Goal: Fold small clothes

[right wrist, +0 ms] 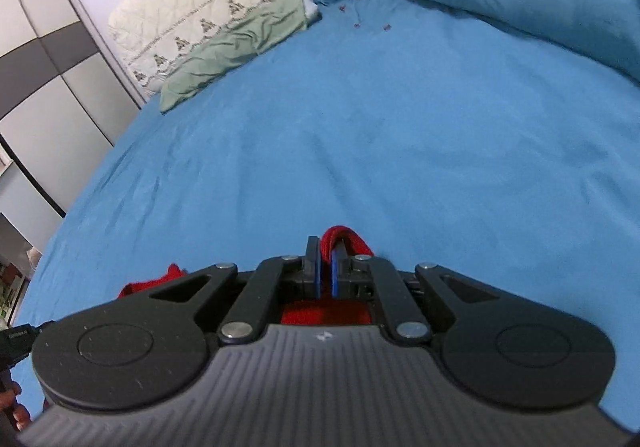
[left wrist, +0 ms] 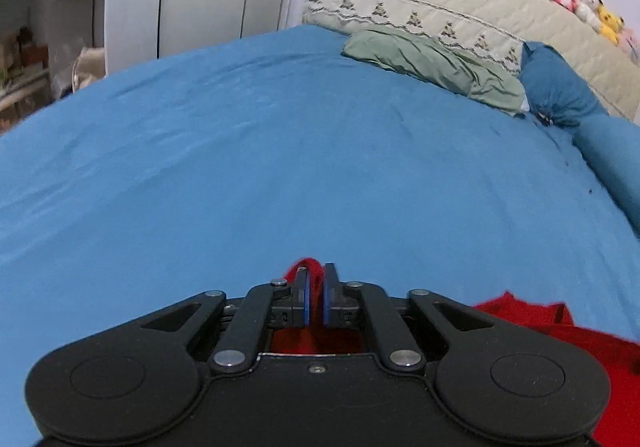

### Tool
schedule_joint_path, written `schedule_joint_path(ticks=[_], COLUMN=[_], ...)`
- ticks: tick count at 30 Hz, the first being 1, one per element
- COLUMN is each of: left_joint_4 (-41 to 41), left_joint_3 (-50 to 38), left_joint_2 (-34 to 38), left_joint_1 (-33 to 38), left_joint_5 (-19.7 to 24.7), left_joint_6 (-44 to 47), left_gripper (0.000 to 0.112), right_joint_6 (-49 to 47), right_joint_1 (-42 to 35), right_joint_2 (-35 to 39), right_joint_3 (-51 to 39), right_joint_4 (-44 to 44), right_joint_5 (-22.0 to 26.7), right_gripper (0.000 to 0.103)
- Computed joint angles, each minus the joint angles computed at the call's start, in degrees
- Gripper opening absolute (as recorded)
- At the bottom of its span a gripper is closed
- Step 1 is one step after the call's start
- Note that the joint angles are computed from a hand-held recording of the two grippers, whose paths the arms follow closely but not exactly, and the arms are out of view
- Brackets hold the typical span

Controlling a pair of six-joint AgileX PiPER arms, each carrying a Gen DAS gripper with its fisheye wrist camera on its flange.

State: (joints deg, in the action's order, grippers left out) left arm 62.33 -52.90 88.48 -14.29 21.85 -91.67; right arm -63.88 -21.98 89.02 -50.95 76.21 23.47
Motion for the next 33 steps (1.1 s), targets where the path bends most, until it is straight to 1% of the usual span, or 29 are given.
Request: schedule_joint_path(ticks=[1, 2, 3, 4, 5, 6, 7, 8, 9, 10, 12, 13, 15, 17, 18, 19, 21, 22, 23, 25, 26, 28, 29, 31, 33], left_joint_4=[0.8, 3.2, 4.5, 6.1, 7.4, 7.9, 8.2, 6.9, 6.1, 5.8, 4.4, 3.0, -0.7, -3.8, -5.0, -7.3, -9.9, -10.8, -10.8, -10.6, -10.3, -9.3, -8.9, -8.7, -9.0], left_joint_3=[1.0, 1.3, 1.1, 1.7, 3.0, 4.2, 4.8, 5.8, 6.6, 8.0, 10.9, 11.6, 13.2, 14.5, 16.0, 17.2, 19.7, 20.7, 21.7, 22.8, 23.2, 23.6, 23.7, 23.2, 22.8], left_joint_2=[-1.2, -2.0, -2.5, -4.0, -6.3, -8.9, -10.6, -13.6, -16.2, -19.7, -27.4, -29.6, -33.5, -33.8, -34.1, -34.0, -32.9, -31.7, -30.7, -28.3, -27.5, -26.3, -25.9, -25.8, -27.0], left_joint_1=[0.4, -0.5, -1.3, -2.6, -4.2, -5.8, -7.0, -8.7, -10.1, -11.9, -17.4, -20.0, -26.6, -29.4, -31.4, -31.6, -32.7, -33.4, -35.5, -37.3, -38.2, -40.9, -42.4, -42.9, -44.1], left_joint_5=[-0.8, 0.3, 1.9, 4.0, 6.2, 8.2, 9.9, 12.4, 14.3, 16.2, 20.6, 22.6, 28.6, 29.4, 30.0, 28.7, 26.5, 25.7, 26.2, 25.6, 25.6, 26.6, 27.3, 27.2, 28.5], left_joint_6=[-0.9, -3.4, -3.8, -3.7, -2.8, -0.7, 1.0, 3.7, 5.6, 7.2, 10.9, 12.9, 15.4, 16.2, 15.4, 15.8, 13.8, 12.5, 9.9, 7.2, 6.1, 3.5, 2.2, 2.4, 3.1], left_gripper=[0.022, 0.045, 0.056, 0.068, 0.07, 0.071, 0.074, 0.083, 0.091, 0.103, 0.103, 0.103, 0.103, 0.103, 0.103, 0.103, 0.103, 0.103, 0.103, 0.103, 0.103, 0.103, 0.103, 0.103, 0.103], right_joint_6=[-0.5, -1.9, -5.0, -7.2, -9.5, -13.0, -14.5, -13.7, -10.8, -9.5, -8.3, -8.5, -9.3, -9.7, -10.1, -10.6, -12.1, -13.2, -13.5, -12.8, -13.2, -13.4, -14.7, -21.5, -21.9], right_joint_1=[0.3, 0.5, 0.3, 0.8, 1.0, 0.6, -0.3, -1.0, -1.5, -2.8, -6.9, -8.8, -14.8, -20.7, -22.8, -25.1, -29.1, -30.1, -30.4, -29.4, -30.4, -30.9, -33.5, -40.1, -40.9], right_joint_2=[0.1, -0.3, -1.4, -2.9, -5.1, -7.6, -10.1, -12.0, -14.4, -17.1, -23.3, -25.7, -31.2, -35.0, -36.6, -38.2, -40.0, -40.2, -40.0, -39.6, -39.6, -38.6, -39.0, -36.0, -36.2], right_joint_3=[-0.2, 0.1, 1.0, 2.2, 3.8, 5.6, 6.9, 7.6, 8.3, 9.2, 11.5, 12.5, 15.9, 19.2, 21.0, 22.8, 26.1, 28.0, 28.8, 30.8, 31.8, 32.8, 33.7, 33.6, 31.9], right_joint_4=[0.1, 1.0, 3.3, 5.0, 6.5, 8.2, 7.7, 5.2, 1.1, -1.8, -5.8, -6.7, -8.4, -10.3, -11.1, -12.0, -13.5, -13.8, -14.4, -16.4, -17.0, -17.9, -18.5, -17.6, -18.8], right_joint_5=[-0.4, -0.4, -0.2, -1.2, -2.4, -1.9, -0.4, 0.5, 1.1, 2.9, 8.6, 11.2, 18.3, 25.4, 27.6, 29.7, 32.9, 33.1, 32.7, 29.7, 29.5, 27.0, 27.8, 32.8, 34.8], right_gripper=[0.029, 0.036, 0.061, 0.085, 0.092, 0.095, 0.095, 0.095, 0.097, 0.101, 0.103, 0.103, 0.103, 0.103, 0.103, 0.103, 0.103, 0.103, 0.103, 0.103, 0.103, 0.103, 0.103, 0.103, 0.103])
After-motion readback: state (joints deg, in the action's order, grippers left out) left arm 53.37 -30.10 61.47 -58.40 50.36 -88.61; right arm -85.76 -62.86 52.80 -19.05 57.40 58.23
